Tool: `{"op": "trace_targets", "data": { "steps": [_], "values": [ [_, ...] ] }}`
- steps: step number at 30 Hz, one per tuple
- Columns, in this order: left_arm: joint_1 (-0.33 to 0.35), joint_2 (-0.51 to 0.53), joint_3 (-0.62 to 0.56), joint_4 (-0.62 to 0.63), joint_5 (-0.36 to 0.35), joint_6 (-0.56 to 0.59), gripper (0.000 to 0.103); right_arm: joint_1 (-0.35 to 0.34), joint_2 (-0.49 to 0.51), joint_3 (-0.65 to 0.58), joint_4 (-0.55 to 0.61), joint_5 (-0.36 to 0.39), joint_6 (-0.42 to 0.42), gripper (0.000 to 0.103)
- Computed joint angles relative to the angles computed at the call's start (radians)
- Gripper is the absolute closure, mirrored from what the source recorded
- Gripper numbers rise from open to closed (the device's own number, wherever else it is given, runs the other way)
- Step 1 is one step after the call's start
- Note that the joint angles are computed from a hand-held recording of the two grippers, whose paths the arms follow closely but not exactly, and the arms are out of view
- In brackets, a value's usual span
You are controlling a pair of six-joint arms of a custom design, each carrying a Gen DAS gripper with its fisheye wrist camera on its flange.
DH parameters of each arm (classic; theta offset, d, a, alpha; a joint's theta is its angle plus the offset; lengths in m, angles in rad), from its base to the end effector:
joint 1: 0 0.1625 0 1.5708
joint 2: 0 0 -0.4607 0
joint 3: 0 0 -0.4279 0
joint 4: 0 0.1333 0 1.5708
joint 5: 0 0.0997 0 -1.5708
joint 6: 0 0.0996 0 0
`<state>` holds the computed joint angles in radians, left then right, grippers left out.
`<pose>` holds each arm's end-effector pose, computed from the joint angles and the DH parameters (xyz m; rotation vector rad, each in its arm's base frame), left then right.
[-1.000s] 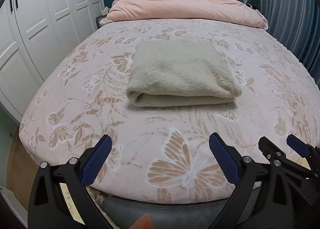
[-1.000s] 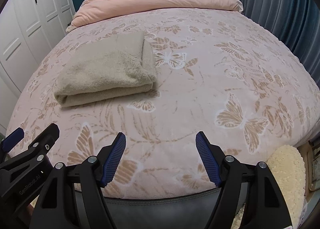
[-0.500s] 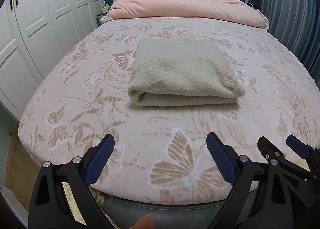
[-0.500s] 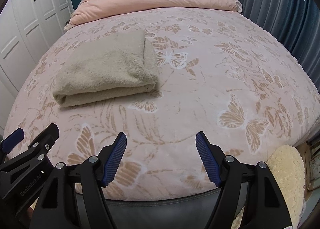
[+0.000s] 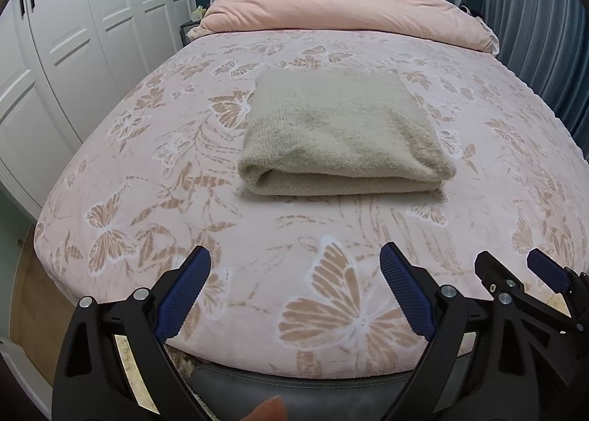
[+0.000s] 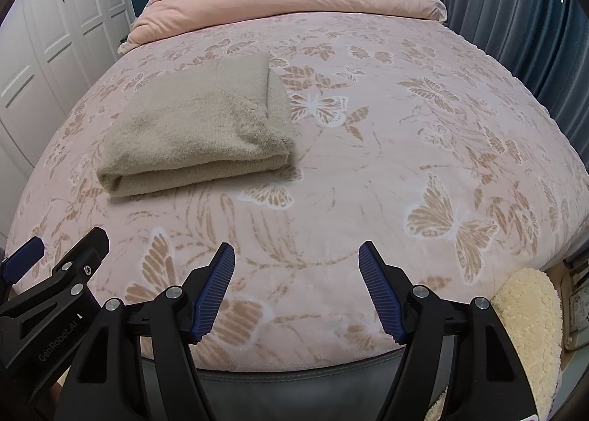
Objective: Fold small clothes
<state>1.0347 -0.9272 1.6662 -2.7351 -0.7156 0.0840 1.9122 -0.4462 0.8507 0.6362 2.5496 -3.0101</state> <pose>-0.1837 -0.7173 0.2244 0.4866 2.2611 -0.7194 0.2992 -0.6907 0.0945 -0.0846 -2.1890 0.8426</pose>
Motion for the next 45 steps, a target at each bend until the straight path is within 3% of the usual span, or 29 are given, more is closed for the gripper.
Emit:
{"op": "trace_targets", "data": {
  "steps": [45],
  "values": [
    [-0.009,0.01,-0.005,-0.01,0.039,0.021,0.016,0.0,0.014,-0.025,0.016,0.001,0.001,0.039]
  ]
}}
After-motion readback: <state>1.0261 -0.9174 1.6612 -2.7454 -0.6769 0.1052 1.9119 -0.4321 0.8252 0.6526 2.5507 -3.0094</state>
